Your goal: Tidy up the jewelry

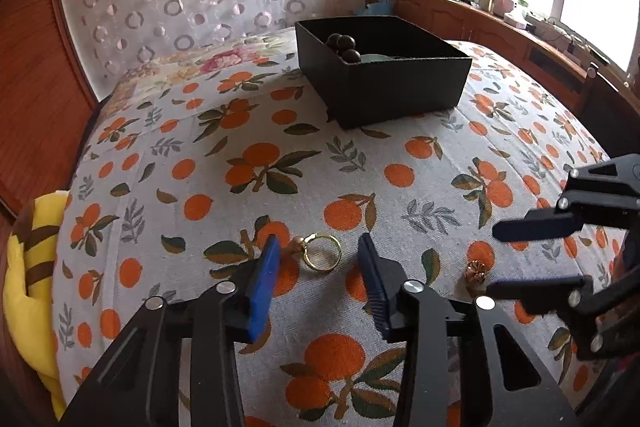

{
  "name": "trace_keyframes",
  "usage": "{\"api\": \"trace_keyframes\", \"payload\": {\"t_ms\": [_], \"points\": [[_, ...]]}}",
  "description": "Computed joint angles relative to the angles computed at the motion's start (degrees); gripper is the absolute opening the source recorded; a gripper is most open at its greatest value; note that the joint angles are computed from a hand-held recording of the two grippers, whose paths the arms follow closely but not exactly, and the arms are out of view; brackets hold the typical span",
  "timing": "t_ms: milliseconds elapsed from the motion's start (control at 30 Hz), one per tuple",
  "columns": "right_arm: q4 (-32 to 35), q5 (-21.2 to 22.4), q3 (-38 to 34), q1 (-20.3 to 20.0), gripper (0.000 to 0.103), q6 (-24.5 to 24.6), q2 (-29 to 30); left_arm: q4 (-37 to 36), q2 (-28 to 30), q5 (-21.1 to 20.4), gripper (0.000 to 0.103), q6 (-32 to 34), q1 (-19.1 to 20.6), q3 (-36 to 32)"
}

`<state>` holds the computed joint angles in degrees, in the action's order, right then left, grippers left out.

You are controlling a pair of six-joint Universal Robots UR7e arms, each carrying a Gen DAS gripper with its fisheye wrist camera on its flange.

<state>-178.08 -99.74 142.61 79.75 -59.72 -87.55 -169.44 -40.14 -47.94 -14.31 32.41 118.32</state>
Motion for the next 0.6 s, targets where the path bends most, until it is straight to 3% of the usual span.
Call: {"api": "trace_keyframes", "payload": {"t_ms": [100,267,333,367,600], "points": [[-1.04,-1.23,0.03,0.39,0.035,-0.91,1.12,0.12,0.11,0.09,0.024,0.09,0.00,-0.29],[-3.25,-2.61,-0.45,1.66,0.035,-1.92,3.22,-0.30,0.26,0.23,0.023,0.54,0.00,-0.26],[-3.01,-2.14,-0.36,1.59,0.019,-3.16,3.17,-0.90,0.16,0.45,0.023,0.19,-0.11,-0.13],[-3.41,-2.37,-0.18,1.77,0.017,-3.94,3.23,-1.32,-0.03,0.37,0.023,-0.01,-0.18,-0.06],[-2.74,-1.29,-2.02,1.15,0.017,-3.59,1.55,-3.77,0.00,0.47,0.024,1.84,-0.72,-2.54]]}}
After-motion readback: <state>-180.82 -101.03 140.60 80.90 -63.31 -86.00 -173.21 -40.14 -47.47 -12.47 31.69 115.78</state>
